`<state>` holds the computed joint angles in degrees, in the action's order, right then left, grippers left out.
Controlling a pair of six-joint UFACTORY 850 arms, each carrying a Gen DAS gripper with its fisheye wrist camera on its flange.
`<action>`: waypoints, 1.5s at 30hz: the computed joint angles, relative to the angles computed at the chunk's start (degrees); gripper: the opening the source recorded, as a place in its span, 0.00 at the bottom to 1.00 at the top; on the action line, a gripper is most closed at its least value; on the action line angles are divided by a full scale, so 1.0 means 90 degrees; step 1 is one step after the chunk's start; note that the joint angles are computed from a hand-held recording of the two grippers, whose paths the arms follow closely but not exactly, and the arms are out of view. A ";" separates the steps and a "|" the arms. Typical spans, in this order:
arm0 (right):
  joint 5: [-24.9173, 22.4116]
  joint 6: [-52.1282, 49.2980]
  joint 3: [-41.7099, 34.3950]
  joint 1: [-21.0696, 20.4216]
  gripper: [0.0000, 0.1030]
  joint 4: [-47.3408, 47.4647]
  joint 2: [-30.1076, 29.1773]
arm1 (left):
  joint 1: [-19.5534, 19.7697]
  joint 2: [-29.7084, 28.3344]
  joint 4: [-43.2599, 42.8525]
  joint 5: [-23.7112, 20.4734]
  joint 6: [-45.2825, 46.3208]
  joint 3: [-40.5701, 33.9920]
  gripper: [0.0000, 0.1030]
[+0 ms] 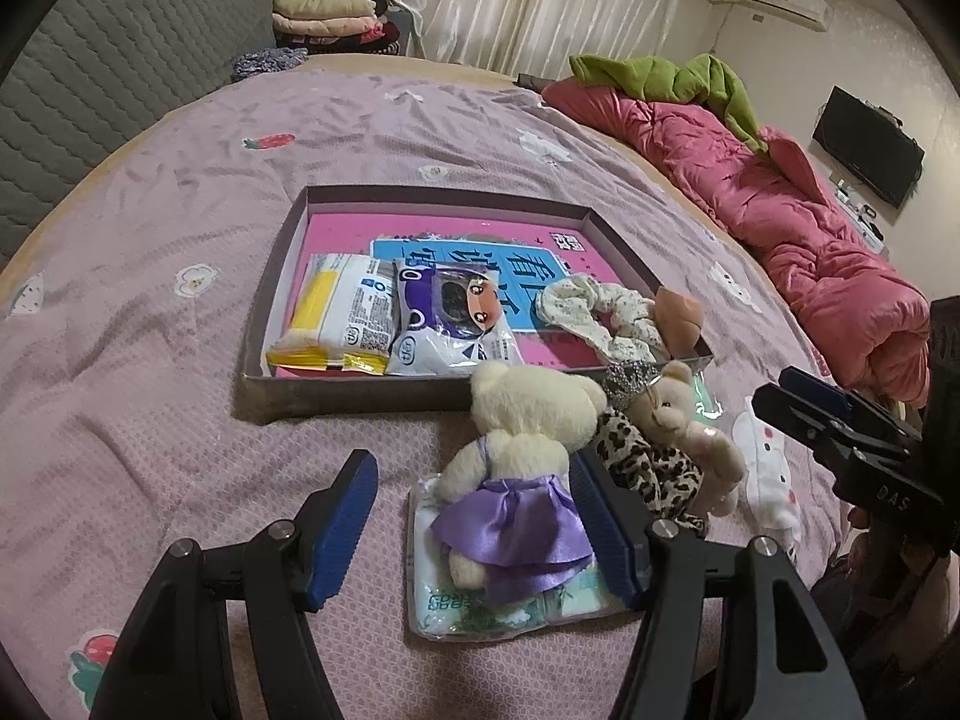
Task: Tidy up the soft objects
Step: 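Lower the left tool toward the teddy bear while the right tool approaches the mint-green sponge, then grasp the teddy bear in purple dress with the left tool while the right tool grasps the mint-green sponge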
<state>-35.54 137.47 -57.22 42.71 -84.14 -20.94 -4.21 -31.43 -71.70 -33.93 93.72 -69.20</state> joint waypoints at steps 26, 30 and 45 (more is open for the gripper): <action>0.1182 0.0753 -0.0066 -0.0546 0.74 -0.0294 -0.0265 | -0.0139 -0.0414 0.0633 -0.0188 -0.0537 -0.0371 0.64; 0.1320 0.0896 -0.0110 -0.0597 0.74 -0.0486 -0.0334 | -0.0154 -0.0447 0.0675 -0.0200 -0.0590 -0.0408 0.64; 0.2159 0.3244 -0.0142 -0.0909 0.44 -0.2810 -0.0563 | -0.0257 -0.0559 0.0770 -0.0173 -0.0625 -0.0504 0.64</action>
<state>-16.10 166.66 -58.50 34.52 -109.43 -26.01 -6.52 -36.46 -64.77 -35.49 88.10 -73.74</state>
